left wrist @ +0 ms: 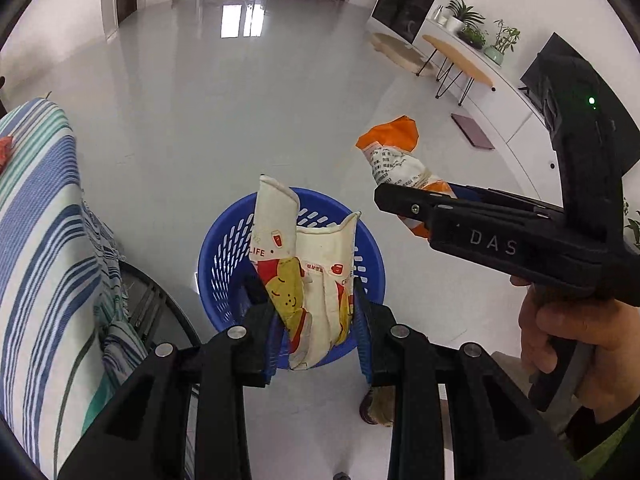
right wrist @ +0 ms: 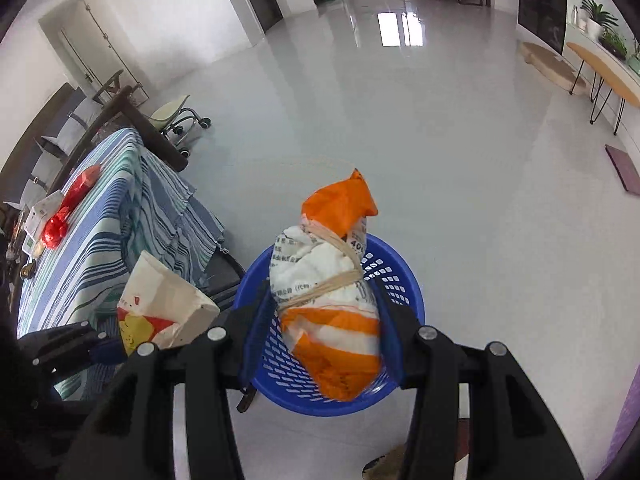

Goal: Collect trash
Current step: 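Open both tools to drop the paper bag and wrapper into the basket, then move both empty tools back over the table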

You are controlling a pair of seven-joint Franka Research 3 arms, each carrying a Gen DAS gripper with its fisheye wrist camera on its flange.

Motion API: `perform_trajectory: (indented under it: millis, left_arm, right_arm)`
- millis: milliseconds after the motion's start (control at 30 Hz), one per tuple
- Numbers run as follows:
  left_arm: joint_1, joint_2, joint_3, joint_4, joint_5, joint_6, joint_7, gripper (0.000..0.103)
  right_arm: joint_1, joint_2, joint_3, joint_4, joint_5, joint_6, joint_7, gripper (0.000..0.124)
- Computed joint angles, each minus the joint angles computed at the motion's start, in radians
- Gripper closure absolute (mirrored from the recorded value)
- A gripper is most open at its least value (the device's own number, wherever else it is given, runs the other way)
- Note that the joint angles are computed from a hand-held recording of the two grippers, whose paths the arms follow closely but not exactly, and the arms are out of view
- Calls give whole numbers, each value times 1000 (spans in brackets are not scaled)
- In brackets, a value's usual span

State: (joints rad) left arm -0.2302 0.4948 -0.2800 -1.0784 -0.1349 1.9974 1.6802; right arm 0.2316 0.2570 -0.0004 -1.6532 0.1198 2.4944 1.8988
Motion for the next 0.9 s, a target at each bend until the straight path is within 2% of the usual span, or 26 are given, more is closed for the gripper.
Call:
perform_trajectory:
  millis: [167, 200, 233, 367, 433, 500, 667, 767, 900]
  left_arm:
    - [-42, 110, 14, 121, 56, -26, -22, 68]
    - [-49, 128, 17, 140, 68, -24, -23, 62]
    - [-53, 127, 23, 132, 80, -17, -28, 56]
    - [-62, 147, 26, 159, 99, -28, -52, 44]
    - [-40, 95, 15, 85, 80, 21, -39, 35]
    - [-17, 37, 3, 20, 54, 58, -23, 30]
    - [76, -188, -15, -221, -77, 158, 62, 18]
    - [122, -335, 16, -371, -147, 194, 126, 16]
    - [163, -498, 99, -553, -168, 212, 165, 15]
  right_arm:
    - [-29, 56, 12, 40, 78, -4, -49, 72]
    - [-29, 60, 8, 39, 82, 9, -45, 59]
    - [-30, 61, 3, 36, 84, 18, -39, 54]
    - [-28, 35, -17, 13, 70, 53, 7, 53]
    - [-7, 17, -38, 8, -2, 69, 53, 42]
    - [21, -9, -58, -5, -96, 83, 117, 33]
    - [79, -61, -66, -28, -326, 78, 284, 27]
    - [111, -61, -30, -7, -402, 68, 313, 27]
    - [171, -38, 40, 53, -413, 32, 223, 27]
